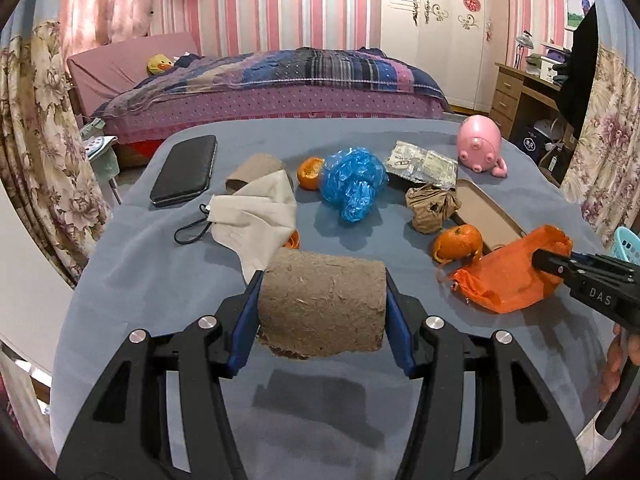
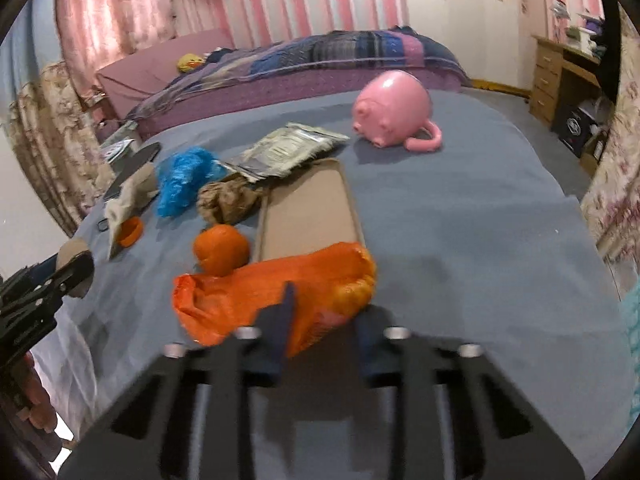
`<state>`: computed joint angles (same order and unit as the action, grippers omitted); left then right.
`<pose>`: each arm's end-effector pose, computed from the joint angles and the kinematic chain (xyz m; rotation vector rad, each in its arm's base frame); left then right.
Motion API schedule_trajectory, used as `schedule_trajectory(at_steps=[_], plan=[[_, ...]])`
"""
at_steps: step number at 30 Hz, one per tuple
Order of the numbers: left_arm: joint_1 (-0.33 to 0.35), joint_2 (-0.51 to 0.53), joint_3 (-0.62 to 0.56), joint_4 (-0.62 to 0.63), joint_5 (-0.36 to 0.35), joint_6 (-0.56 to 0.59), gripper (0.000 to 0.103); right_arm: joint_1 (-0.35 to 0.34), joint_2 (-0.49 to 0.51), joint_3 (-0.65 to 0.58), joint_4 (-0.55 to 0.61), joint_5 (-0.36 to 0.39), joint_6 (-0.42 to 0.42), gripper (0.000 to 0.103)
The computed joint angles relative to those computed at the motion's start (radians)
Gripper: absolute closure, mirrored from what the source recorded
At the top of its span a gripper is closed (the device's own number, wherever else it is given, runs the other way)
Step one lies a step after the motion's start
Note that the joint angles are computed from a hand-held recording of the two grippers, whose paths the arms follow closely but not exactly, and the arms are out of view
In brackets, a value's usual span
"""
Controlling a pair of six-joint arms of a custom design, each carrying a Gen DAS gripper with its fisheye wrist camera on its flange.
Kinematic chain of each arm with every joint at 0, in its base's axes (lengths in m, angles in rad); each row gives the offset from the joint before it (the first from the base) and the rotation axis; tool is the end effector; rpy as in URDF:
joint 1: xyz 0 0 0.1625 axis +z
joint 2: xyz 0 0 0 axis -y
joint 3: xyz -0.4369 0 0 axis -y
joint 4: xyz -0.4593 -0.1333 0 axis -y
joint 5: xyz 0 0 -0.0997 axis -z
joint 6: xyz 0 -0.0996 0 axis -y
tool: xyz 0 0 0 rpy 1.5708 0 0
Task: Collect trash
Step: 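Carry tube and mesh bag to the blue basket and release both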
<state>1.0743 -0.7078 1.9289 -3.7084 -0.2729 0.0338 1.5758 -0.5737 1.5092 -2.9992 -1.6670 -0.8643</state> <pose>-0.0706 -0.6115 0.0778 -0.1752 1.8809 -1.1572 0.1276 -0.7736 -0.0102 1.1452 -2.5470 0.5826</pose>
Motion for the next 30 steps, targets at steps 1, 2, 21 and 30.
schedule_trajectory(at_steps=[1, 2, 21, 30], plan=[[-0.004, 0.004, -0.003, -0.011, 0.005, 0.012, 0.049, 0.000, -0.008, 0.015, -0.019, 0.009, -0.018, 0.093], [-0.007, 0.007, -0.009, -0.018, 0.008, 0.022, 0.049, -0.001, -0.016, 0.025, -0.027, 0.020, -0.027, 0.094], [-0.104, 0.233, -0.335, -0.043, -0.095, 0.251, 0.049, -0.120, -0.259, 0.073, -0.195, 0.131, -0.034, 0.098], [-0.131, 0.427, -0.631, 0.155, -0.267, 0.236, 0.049, -0.209, -0.312, 0.001, -0.248, 0.073, 0.005, 0.098]])
